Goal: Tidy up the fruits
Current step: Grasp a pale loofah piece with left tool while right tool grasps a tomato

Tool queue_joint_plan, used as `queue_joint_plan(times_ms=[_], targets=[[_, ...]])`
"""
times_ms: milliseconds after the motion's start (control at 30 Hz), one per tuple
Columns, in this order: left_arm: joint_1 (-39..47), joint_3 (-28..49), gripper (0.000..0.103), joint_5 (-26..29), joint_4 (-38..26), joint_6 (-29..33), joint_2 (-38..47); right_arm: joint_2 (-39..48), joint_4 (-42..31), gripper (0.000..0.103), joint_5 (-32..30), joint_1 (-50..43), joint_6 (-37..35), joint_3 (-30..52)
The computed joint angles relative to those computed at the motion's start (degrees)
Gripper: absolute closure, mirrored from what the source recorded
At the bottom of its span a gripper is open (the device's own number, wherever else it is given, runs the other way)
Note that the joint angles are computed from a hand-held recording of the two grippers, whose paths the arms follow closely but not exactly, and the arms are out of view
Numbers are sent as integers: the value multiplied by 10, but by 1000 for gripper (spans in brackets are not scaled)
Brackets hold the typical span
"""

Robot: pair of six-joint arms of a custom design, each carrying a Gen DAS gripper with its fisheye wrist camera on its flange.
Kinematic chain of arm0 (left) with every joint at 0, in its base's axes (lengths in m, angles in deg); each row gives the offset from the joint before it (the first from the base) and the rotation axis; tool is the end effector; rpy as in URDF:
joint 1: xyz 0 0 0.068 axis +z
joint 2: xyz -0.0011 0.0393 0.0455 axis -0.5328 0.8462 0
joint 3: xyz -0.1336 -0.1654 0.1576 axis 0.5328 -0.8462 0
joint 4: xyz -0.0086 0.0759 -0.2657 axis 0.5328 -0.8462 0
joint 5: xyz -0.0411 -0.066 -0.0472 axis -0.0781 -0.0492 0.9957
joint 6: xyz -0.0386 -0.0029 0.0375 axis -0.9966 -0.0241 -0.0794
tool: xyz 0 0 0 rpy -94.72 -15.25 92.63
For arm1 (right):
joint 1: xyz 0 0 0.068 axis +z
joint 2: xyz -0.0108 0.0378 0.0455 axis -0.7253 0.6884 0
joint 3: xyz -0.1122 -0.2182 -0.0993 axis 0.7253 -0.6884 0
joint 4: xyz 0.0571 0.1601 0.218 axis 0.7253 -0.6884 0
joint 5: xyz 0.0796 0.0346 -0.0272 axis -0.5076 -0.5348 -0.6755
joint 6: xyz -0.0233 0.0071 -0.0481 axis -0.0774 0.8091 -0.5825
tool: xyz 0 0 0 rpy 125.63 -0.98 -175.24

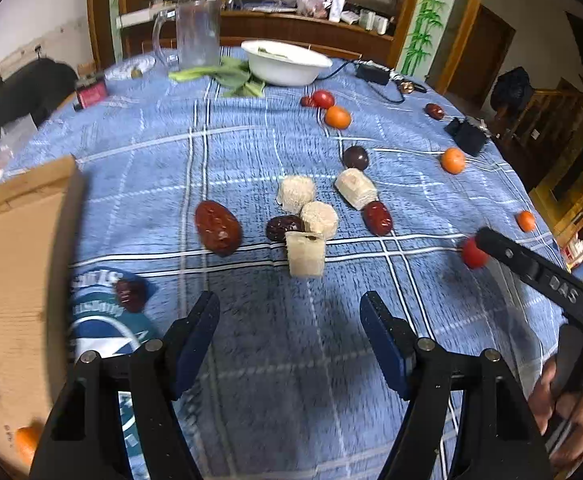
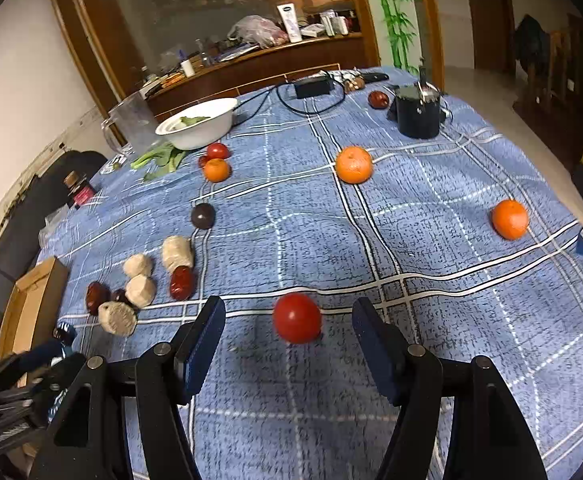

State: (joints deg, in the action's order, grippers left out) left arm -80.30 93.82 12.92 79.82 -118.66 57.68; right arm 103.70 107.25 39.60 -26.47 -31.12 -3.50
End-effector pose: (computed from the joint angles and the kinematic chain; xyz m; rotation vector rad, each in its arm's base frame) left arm 0.1984 -0.2051 0.0806 0.0408 2.5354 -0.2165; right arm 0.2030 0.0727 0.0722 0.1473 2.4217 0.3368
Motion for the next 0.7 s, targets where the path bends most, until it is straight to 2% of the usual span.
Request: queue_joint_plan(times_ms=[167,333,567,600,700], targets=[[38,7,32,38,57,-2,55,67,32,33,-29,-22,-4,17],[45,9,32,34,95,7,69,70,32,33,1,-3,-12,22],[46,30,33,22,116,22,98,75,39,33,10,3,-19,22],[43,32,41,17,118,27,101,76,39,33,13,5,-19,23],[33,38,76,5,114,41,107,83,38,33,19,12,-22,28]])
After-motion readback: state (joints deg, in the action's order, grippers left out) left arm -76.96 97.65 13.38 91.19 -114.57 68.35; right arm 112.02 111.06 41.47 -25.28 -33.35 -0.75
